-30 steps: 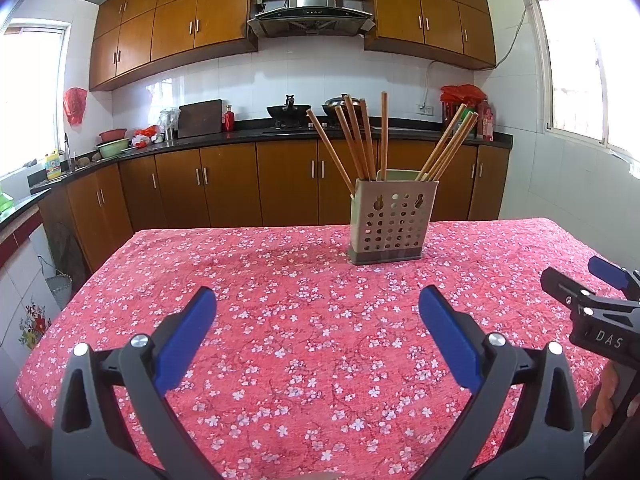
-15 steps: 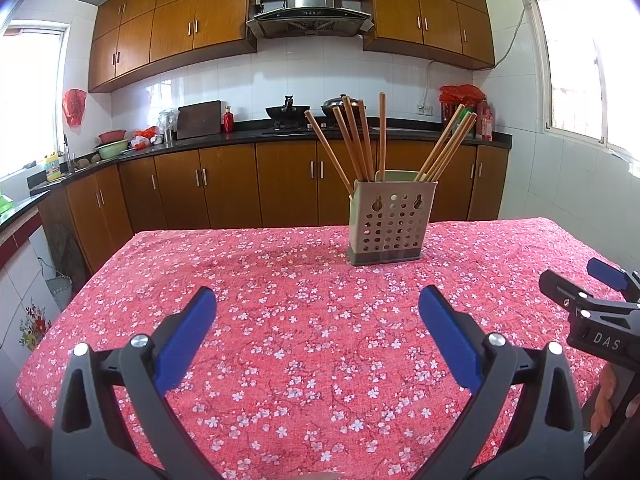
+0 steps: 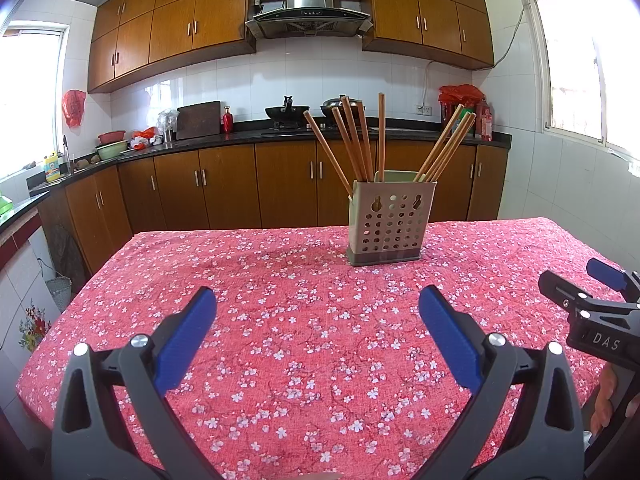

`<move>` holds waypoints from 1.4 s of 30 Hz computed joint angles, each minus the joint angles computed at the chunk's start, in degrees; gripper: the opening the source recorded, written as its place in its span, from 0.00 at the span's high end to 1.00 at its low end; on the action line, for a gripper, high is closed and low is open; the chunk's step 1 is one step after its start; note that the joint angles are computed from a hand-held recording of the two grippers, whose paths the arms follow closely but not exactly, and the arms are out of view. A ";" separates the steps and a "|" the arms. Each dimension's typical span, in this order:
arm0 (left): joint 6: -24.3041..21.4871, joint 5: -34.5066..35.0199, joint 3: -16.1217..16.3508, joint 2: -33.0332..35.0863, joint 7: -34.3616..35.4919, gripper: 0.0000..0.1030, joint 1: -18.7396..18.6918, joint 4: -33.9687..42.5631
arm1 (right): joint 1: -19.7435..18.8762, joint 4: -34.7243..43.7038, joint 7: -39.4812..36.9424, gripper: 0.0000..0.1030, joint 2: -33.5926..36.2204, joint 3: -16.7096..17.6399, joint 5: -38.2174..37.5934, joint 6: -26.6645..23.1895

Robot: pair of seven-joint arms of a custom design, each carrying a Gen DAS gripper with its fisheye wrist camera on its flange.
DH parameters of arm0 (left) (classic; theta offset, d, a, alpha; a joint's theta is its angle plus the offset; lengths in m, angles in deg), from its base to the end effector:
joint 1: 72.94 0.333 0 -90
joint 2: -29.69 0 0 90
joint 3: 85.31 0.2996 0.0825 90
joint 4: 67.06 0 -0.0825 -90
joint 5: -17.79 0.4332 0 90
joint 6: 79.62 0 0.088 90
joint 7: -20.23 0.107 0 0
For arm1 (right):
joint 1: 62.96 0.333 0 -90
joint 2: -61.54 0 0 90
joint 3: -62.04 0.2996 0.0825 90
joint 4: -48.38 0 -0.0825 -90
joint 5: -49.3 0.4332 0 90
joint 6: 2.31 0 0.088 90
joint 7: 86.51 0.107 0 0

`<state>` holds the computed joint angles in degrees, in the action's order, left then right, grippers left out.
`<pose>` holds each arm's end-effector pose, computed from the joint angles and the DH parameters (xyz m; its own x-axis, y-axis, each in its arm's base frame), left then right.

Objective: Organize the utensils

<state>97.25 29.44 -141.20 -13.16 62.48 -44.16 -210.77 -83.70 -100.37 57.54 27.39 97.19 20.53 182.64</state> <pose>0.4284 -0.2818 0.4965 -0.0218 -0.9992 -0.0336 -0.3976 0.0395 -0.9167 0.4485 0.1798 0.4915 0.0145 -0.9959 -0.0898 -0.4217 0.0753 -0.9036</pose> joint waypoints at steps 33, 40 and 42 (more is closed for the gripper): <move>0.93 -0.36 0.62 1.29 1.59 0.04 0.05 -0.05 | 0.11 0.07 0.67 0.02 0.48 0.05 -0.64 -0.45; 1.03 -0.51 0.68 1.49 1.73 0.04 0.09 -0.09 | 0.22 0.07 0.80 0.02 0.51 -0.08 -0.78 -0.50; 1.35 -0.58 0.32 1.26 1.60 0.04 0.64 -0.20 | 0.13 0.14 0.86 0.02 0.63 -0.02 -0.85 -0.49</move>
<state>98.60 28.85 -140.88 -11.90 64.07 -43.52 -210.97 -83.57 -100.23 58.40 28.02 97.17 19.68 182.15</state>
